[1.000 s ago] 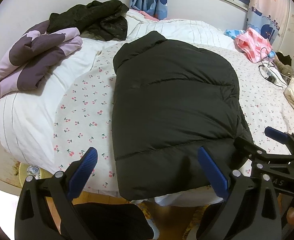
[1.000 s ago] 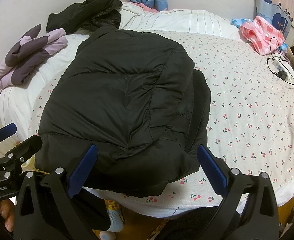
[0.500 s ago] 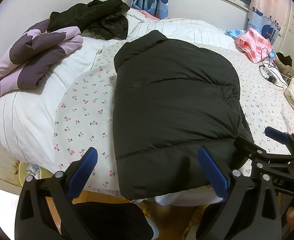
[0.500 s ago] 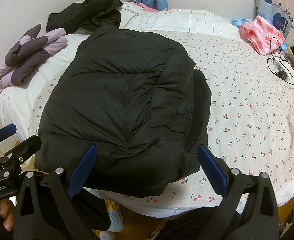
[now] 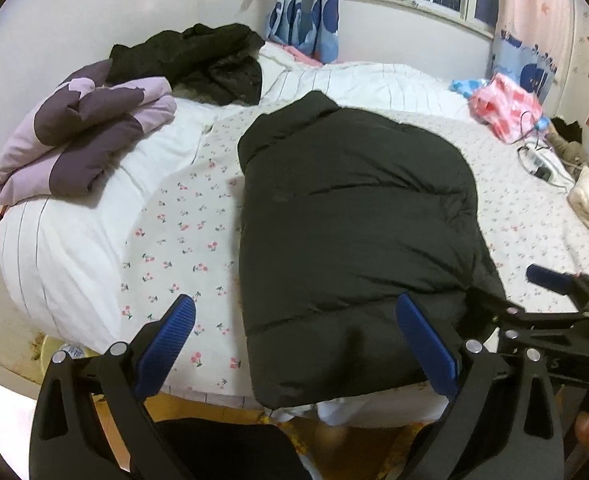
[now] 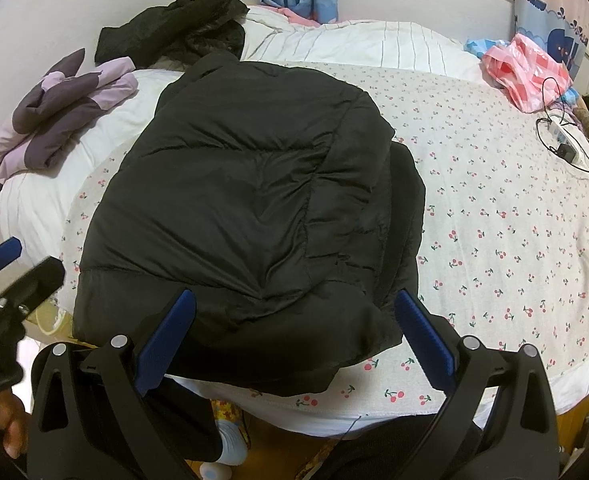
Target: Fold large clothes
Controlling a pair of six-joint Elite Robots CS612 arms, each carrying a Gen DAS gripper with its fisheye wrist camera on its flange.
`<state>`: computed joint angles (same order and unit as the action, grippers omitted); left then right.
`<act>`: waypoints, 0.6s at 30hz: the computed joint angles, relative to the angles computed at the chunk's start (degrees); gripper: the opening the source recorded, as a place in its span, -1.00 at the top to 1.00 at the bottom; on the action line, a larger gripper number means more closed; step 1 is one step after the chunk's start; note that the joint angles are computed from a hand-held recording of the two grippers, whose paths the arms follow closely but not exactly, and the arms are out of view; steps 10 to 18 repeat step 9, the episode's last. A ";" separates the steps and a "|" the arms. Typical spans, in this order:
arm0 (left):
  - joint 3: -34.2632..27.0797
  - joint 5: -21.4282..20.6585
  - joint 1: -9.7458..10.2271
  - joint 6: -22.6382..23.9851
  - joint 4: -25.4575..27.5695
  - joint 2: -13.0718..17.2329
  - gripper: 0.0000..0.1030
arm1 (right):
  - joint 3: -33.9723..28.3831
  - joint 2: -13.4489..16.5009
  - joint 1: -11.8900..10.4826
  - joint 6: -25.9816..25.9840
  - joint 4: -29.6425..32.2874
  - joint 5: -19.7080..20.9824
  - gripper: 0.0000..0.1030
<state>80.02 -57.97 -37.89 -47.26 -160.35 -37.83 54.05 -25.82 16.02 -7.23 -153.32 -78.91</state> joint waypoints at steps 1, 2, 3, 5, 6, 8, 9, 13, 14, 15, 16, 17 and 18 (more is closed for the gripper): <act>-0.22 -0.41 0.10 -0.16 0.40 0.09 -0.87 | 0.00 -0.01 0.03 -0.05 0.01 -0.03 -0.87; -0.40 -0.56 0.14 -0.28 0.89 0.15 -0.87 | 0.06 -0.05 0.07 -0.13 0.03 -0.07 -0.87; -0.60 -0.31 0.10 -0.42 1.63 0.21 -0.87 | 0.07 -0.07 0.07 -0.22 0.06 -0.07 -0.87; -0.87 0.27 -0.07 0.29 2.12 0.35 -0.87 | 0.14 -0.11 0.08 -0.18 0.04 -0.09 -0.87; -0.84 0.37 -0.17 0.51 2.07 0.36 -0.87 | 0.17 -0.12 0.09 -0.11 0.02 -0.07 -0.87; -0.75 0.31 -0.19 0.61 1.86 0.33 -0.87 | 0.27 -0.16 0.11 -0.11 -0.07 -0.04 -0.87; -0.63 0.24 -0.20 0.57 1.73 0.28 -0.87 | 0.21 -0.13 0.09 -0.17 -0.04 -0.03 -0.87; -0.63 0.24 -0.20 0.57 1.73 0.28 -0.87 | 0.21 -0.13 0.09 -0.17 -0.04 -0.03 -0.87; -0.63 0.24 -0.20 0.57 1.73 0.28 -0.87 | 0.21 -0.13 0.09 -0.17 -0.04 -0.03 -0.87; -0.63 0.24 -0.20 0.57 1.73 0.28 -0.87 | 0.21 -0.13 0.09 -0.17 -0.04 -0.03 -0.87; -0.63 0.24 -0.20 0.57 1.73 0.28 -0.87 | 0.21 -0.13 0.09 -0.17 -0.04 -0.03 -0.87; -0.63 0.24 -0.20 0.57 1.73 0.28 -0.87 | 0.21 -0.13 0.09 -0.17 -0.04 -0.03 -0.87; -0.63 0.24 -0.20 0.57 1.73 0.28 -0.87 | 0.21 -0.13 0.09 -0.17 -0.04 -0.03 -0.87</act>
